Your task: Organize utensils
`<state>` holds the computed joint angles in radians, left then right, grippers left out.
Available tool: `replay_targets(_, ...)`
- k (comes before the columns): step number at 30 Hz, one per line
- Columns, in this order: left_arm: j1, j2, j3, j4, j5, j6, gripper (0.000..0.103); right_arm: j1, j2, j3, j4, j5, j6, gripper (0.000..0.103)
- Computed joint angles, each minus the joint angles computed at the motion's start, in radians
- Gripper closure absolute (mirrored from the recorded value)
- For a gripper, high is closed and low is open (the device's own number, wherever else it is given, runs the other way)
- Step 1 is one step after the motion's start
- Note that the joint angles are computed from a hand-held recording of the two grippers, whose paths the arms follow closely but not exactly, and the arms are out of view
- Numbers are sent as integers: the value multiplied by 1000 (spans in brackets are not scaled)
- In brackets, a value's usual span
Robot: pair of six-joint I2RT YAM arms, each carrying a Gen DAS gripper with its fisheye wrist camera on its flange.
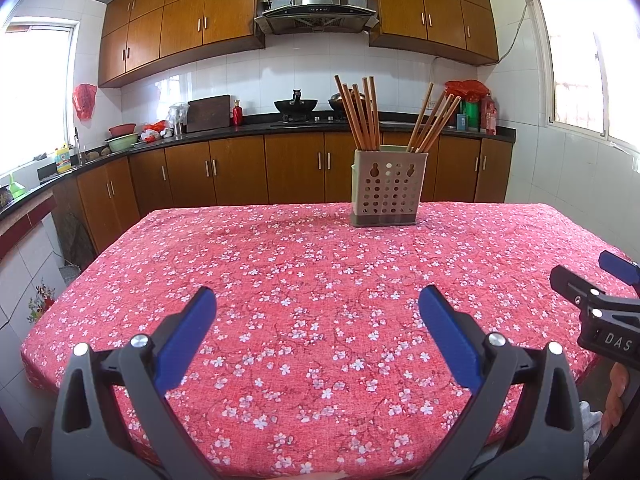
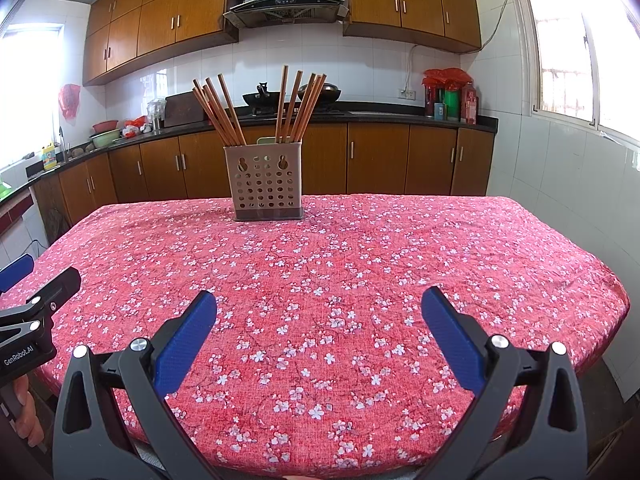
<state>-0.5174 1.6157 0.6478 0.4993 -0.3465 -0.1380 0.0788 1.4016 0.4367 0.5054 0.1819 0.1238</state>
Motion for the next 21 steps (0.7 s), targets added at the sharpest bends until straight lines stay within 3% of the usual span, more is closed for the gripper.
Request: replay_targets(21, -7, 4, 3, 2, -6, -3, 4, 0, -1, 1, -3, 0, 1, 2)
